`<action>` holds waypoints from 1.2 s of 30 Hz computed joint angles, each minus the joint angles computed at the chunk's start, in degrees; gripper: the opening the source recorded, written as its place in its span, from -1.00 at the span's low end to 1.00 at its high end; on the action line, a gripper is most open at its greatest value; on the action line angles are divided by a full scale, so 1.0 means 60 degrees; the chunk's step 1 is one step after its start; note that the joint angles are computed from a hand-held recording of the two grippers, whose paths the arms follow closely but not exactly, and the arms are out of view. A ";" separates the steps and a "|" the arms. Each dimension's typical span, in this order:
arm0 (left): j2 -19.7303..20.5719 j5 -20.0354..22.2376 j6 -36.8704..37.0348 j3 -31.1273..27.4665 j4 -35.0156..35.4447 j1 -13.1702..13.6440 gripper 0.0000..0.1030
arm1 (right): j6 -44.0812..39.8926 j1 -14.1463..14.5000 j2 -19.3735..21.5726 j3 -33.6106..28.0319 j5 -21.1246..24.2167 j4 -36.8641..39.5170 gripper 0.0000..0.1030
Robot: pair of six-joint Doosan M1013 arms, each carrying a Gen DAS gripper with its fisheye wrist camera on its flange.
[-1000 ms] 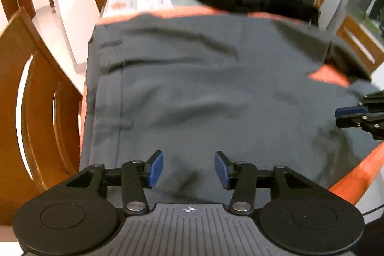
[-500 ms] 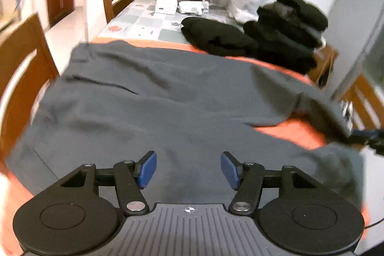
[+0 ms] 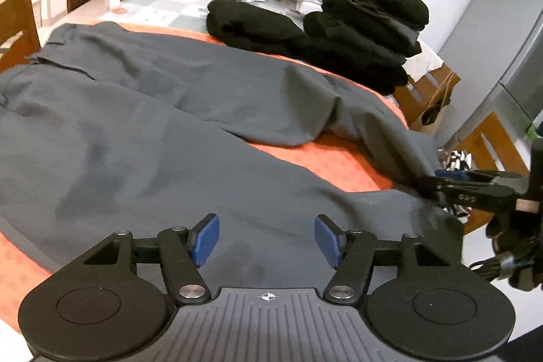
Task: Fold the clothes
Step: 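Grasp a trouser leg hem with the right gripper and lay it beside the other leg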
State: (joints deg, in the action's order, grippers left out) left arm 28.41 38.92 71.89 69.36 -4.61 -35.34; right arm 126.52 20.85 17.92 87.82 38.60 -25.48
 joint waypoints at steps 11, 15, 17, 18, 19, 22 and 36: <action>0.0138 0.0630 -0.7632 -0.0171 0.6002 -0.1786 0.26 | -0.7690 -0.2062 -0.0780 0.0403 -0.1409 0.5973 -0.92; 0.0198 0.1523 -1.0692 -0.0202 0.7579 -0.2592 0.28 | -1.1057 -0.3148 -0.0539 -0.0381 0.0148 0.8937 -0.92; 0.0282 0.1857 -1.1347 -0.0314 0.7938 -0.2876 0.28 | -1.1826 -0.3626 -0.0243 -0.1030 0.1475 0.9897 -0.92; 0.0327 0.1990 -1.1537 -0.0374 0.8115 -0.3005 0.28 | -1.2036 -0.3778 -0.0117 -0.1320 0.2038 1.0102 -0.92; 0.0372 0.2057 -1.1706 -0.0421 0.8306 -0.3123 0.28 | -1.2204 -0.3922 0.0016 -0.1616 0.2593 1.0274 -0.92; 0.0480 0.1936 -1.2003 -0.0532 0.8511 -0.3264 0.28 | -1.2288 -0.4194 0.0330 -0.2371 0.3857 1.0464 -0.92; 0.2441 0.4676 -1.3018 -0.3869 0.9641 -0.3847 0.29 | -1.2102 -0.5392 0.2637 -0.6090 0.8441 1.2651 -0.92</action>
State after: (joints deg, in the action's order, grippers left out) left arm 43.05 66.98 -6.22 46.15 53.24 -58.42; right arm 53.90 -11.50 33.74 51.28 89.25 50.43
